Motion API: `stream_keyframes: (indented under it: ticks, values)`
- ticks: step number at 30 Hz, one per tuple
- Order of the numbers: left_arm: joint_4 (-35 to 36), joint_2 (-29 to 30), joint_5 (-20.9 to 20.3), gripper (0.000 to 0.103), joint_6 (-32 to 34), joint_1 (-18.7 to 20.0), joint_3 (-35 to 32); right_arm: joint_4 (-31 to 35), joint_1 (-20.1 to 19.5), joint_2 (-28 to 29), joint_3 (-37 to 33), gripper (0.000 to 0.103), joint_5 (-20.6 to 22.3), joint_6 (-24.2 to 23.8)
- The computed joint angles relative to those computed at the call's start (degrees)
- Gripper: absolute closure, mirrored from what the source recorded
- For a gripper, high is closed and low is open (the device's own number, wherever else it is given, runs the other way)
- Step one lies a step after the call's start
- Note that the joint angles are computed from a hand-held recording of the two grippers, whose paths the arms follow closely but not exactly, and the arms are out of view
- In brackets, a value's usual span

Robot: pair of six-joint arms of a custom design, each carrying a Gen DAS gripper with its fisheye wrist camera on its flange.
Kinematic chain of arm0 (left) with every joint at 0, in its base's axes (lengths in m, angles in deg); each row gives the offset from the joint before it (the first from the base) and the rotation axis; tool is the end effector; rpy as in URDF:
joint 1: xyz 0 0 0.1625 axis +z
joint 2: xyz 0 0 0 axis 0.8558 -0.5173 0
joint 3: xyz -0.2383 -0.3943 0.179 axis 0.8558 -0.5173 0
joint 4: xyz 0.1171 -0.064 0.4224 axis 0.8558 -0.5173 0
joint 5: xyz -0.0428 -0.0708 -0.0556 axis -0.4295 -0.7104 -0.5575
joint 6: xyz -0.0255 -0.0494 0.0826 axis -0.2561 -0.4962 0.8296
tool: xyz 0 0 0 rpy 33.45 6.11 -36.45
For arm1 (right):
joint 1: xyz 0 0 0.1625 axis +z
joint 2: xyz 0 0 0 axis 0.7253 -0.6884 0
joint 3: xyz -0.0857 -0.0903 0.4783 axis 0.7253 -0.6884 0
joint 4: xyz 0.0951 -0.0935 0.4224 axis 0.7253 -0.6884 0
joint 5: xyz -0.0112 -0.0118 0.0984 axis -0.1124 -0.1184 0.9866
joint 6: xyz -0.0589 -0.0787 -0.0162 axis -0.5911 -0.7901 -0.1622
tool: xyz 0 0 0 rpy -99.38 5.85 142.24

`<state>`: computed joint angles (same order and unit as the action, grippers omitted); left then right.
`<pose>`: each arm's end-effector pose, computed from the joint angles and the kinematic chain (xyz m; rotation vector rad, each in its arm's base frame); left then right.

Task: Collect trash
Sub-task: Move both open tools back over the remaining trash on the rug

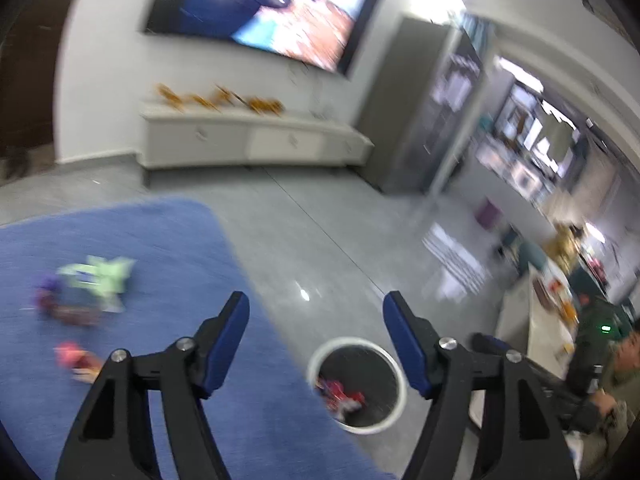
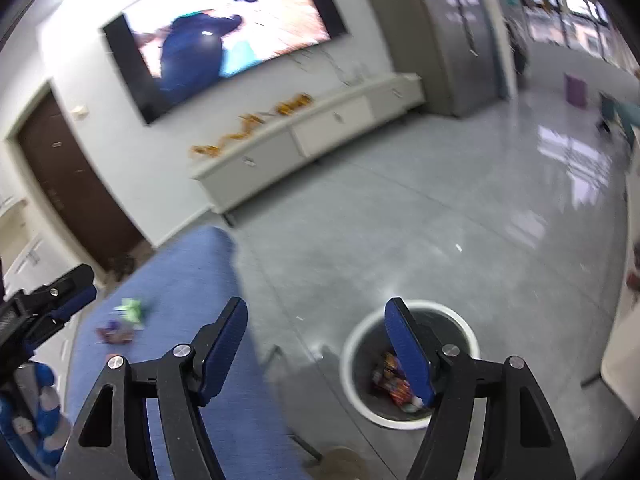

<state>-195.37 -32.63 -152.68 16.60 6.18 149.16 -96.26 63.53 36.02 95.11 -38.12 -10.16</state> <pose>-0.1811 -0.8050 0.3848 0.5248 2.5531 -1.1446 0.3602 -0.7510 0.2087 0.2562 -2.4830 1.1262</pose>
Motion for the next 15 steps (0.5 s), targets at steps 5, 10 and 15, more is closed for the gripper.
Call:
stream_keyframes:
  ticks: [5,10,15]
  values:
    - [-8.1,-7.7,5.8,0.035,0.4,1.1,5.7,-1.2,3.3,0.9,-1.2,0.03,4.1,-4.3]
    - [-14.6,-14.2,10.3,0.035,2.0,2.5,8.8,-0.6,5.2,2.3,-2.9,0.029,7.6,-6.8]
    - [-17.7,-18.3,12.4,0.035,2.4,4.4,9.6,1.0,5.8,3.9,-5.5,0.028,9.9,-7.8]
